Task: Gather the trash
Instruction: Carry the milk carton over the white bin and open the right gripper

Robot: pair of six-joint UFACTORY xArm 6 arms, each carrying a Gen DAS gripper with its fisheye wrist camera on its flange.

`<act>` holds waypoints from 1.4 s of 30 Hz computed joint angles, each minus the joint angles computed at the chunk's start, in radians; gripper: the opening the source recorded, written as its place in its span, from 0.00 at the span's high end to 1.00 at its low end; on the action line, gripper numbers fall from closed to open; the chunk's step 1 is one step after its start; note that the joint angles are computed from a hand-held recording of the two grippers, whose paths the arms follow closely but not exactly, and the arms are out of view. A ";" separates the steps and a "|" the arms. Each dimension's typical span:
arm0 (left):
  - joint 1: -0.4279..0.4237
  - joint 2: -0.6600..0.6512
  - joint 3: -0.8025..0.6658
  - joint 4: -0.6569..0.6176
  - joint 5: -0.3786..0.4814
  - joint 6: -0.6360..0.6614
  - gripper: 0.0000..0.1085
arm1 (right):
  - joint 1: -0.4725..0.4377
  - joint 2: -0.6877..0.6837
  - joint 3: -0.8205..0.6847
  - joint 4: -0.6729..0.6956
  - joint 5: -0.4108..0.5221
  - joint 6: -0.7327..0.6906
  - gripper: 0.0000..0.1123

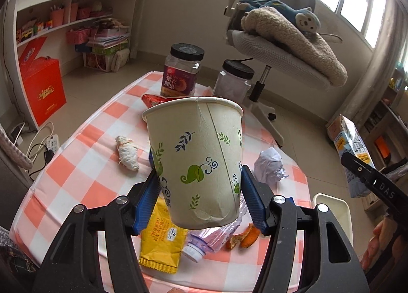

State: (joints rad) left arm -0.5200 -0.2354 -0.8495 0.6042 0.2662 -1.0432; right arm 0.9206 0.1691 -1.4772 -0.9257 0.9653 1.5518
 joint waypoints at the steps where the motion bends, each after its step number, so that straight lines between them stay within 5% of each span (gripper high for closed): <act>1: -0.011 0.008 -0.012 0.033 -0.001 -0.024 0.44 | 0.007 -0.027 0.029 -0.029 0.030 0.032 0.52; 15: -0.188 0.168 -0.209 0.170 0.029 -0.076 0.44 | 0.022 -0.311 0.342 -0.042 0.361 0.233 0.51; 18: -0.233 0.222 -0.270 0.135 0.020 -0.038 0.44 | 0.038 -0.353 0.381 -0.038 0.449 0.256 0.47; 21: -0.284 0.290 -0.351 0.098 0.024 0.016 0.44 | 0.058 -0.412 0.427 -0.053 0.544 0.302 0.22; 24: -0.333 0.366 -0.442 0.039 0.034 0.085 0.44 | 0.094 -0.474 0.470 -0.078 0.653 0.363 0.15; 42: -0.516 0.684 -0.847 -0.381 0.140 0.537 0.39 | 0.109 -0.719 0.621 -0.043 0.823 0.490 0.15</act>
